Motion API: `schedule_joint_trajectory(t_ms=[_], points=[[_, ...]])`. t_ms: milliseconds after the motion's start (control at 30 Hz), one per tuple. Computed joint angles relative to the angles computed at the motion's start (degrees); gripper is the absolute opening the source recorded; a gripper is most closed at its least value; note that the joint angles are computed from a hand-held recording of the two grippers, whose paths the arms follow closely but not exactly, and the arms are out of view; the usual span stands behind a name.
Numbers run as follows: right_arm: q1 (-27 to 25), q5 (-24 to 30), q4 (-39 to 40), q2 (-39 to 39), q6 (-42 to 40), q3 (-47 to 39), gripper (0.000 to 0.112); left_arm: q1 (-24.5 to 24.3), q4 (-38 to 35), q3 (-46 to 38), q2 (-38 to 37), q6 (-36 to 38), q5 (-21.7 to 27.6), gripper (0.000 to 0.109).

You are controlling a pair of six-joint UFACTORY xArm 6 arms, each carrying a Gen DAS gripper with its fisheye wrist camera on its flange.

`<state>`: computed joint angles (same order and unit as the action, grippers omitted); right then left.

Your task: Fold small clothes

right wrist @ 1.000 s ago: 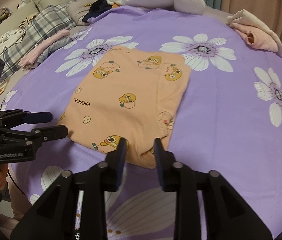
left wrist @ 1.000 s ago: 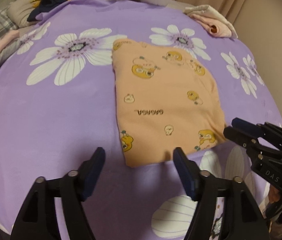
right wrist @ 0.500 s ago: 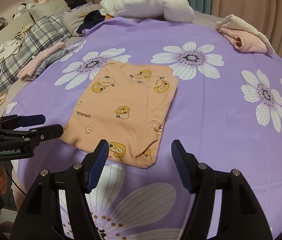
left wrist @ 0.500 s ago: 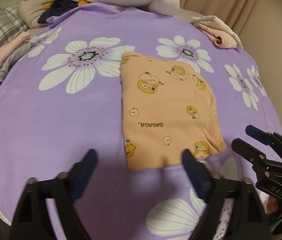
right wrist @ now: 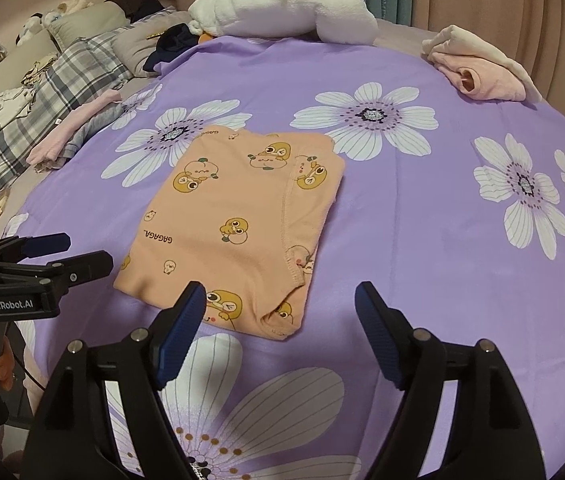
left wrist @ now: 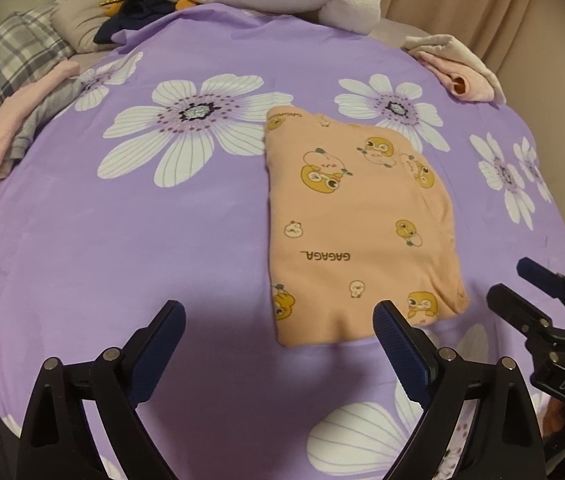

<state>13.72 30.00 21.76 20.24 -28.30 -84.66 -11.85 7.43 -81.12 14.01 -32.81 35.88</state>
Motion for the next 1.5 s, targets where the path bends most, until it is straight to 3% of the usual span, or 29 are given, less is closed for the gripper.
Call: schedule_joint_trajectory(t_ms=[533,967,1200,1500], points=[[-0.5,1.8,-0.7,1.0,2.6,-2.5,0.102,0.1,2.7,-2.1,0.0,-4.0,3.0,0.099],[-0.5,3.1,-1.6,0.7,4.2,-3.9,0.103,-0.4,2.0,-4.2,-0.3,-2.8,6.8,0.099],[-0.7,3.7,-2.0,-1.0,5.4,-4.0,0.103,-1.7,6.5,-7.3,-0.1,-3.0,10.9,0.099],[-0.7,3.1,-0.1,-4.9,3.1,-1.9,0.103,-2.3,8.1,-8.4,-1.3,-4.7,12.5,0.099]])
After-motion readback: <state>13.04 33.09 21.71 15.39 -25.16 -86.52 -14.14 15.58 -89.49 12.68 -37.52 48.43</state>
